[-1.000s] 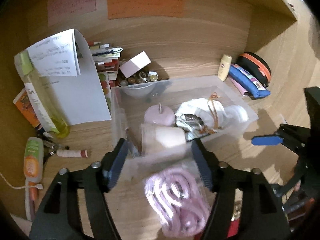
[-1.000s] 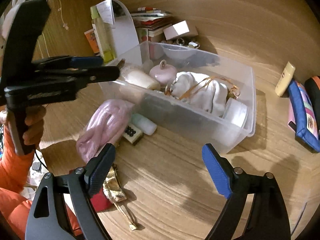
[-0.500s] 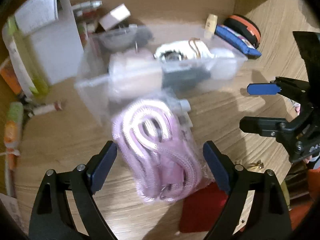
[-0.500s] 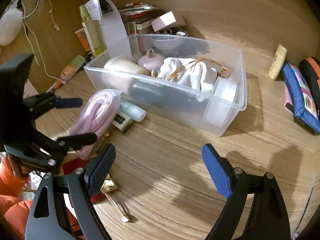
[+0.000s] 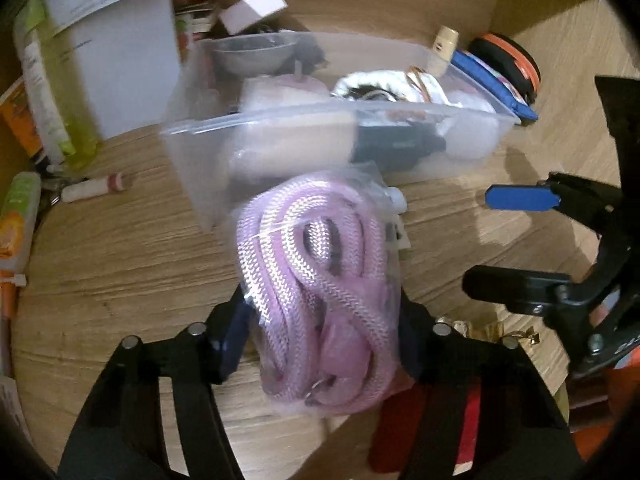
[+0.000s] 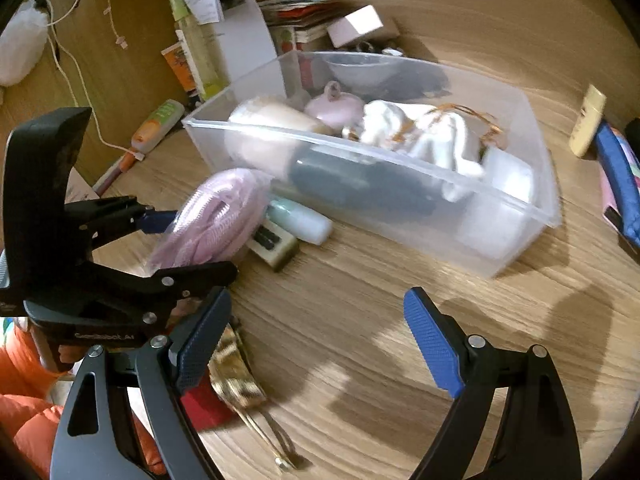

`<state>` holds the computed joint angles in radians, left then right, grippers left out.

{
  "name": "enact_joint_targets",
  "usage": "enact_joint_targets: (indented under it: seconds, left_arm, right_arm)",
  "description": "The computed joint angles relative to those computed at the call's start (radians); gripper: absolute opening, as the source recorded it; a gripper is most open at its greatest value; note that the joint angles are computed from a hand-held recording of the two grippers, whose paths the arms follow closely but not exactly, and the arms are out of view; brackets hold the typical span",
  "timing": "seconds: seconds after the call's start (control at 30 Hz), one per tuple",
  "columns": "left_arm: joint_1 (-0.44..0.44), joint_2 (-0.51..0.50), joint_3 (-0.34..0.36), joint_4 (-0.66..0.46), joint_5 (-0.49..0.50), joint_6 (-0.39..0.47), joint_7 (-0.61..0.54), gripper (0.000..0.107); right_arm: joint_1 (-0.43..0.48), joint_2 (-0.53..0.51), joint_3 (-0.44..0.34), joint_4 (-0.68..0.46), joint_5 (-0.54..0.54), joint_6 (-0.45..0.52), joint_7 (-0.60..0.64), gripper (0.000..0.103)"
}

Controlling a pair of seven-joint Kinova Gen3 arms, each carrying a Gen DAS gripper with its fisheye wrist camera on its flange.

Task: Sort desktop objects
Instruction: 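Grasp the bagged pink rope with the left tool while the right tool grasps the dotted eraser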

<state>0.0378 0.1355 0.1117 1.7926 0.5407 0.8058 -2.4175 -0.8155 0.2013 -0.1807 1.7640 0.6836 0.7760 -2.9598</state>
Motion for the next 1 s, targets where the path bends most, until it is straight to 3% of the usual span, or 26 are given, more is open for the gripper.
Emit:
enact_joint_targets:
  seconds: [0.23, 0.43, 0.5, 0.57, 0.63, 0.73, 0.8, 0.83, 0.87, 1.0]
  left_arm:
    - [-0.078, -0.025, -0.041, 0.012, 0.075, 0.026, -0.078, 0.060]
    - [-0.080, -0.011, -0.050, -0.004, 0.028, 0.039, -0.048, 0.061]
    - [-0.079, 0.001, -0.048, -0.016, 0.014, 0.049, -0.030, 0.065]
    - [-0.080, 0.006, -0.043, -0.022, 0.019, 0.052, -0.021, 0.080]
    - [-0.086, 0.015, -0.038, -0.032, 0.034, 0.067, -0.022, 0.085]
    - [-0.074, 0.032, -0.031, -0.049, 0.008, 0.080, 0.011, 0.085]
    - [-0.061, 0.023, -0.025, -0.028, -0.004, 0.037, 0.018, 0.082]
    - [-0.054, 0.017, -0.025, -0.022, -0.017, 0.020, 0.033, 0.069]
    - [-0.046, 0.011, -0.029, -0.018, -0.024, 0.009, 0.036, 0.064]
    - [-0.062, 0.020, -0.024, -0.029, -0.006, 0.018, 0.039, 0.062]
  right_arm:
    - [0.008, 0.060, 0.017, -0.063, -0.023, -0.035, 0.051, 0.085]
    - [0.029, 0.125, 0.035, -0.139, -0.123, -0.054, 0.177, 0.060]
    - [0.012, 0.137, 0.059, -0.153, -0.129, -0.057, 0.187, 0.055]
    - [-0.001, 0.145, 0.072, -0.164, -0.130, -0.056, 0.193, 0.052]
    - [-0.025, 0.157, 0.086, -0.179, -0.113, -0.039, 0.196, 0.050]
    - [-0.048, 0.172, 0.101, -0.199, -0.094, -0.006, 0.192, 0.035]
    - [-0.038, 0.160, 0.100, -0.178, -0.101, -0.037, 0.190, 0.034]
    - [-0.034, 0.155, 0.100, -0.168, -0.105, -0.048, 0.188, 0.034]
    - [-0.034, 0.148, 0.101, -0.155, -0.105, -0.059, 0.183, 0.034]
    - [-0.036, 0.110, 0.107, -0.103, -0.087, -0.098, 0.135, 0.034]
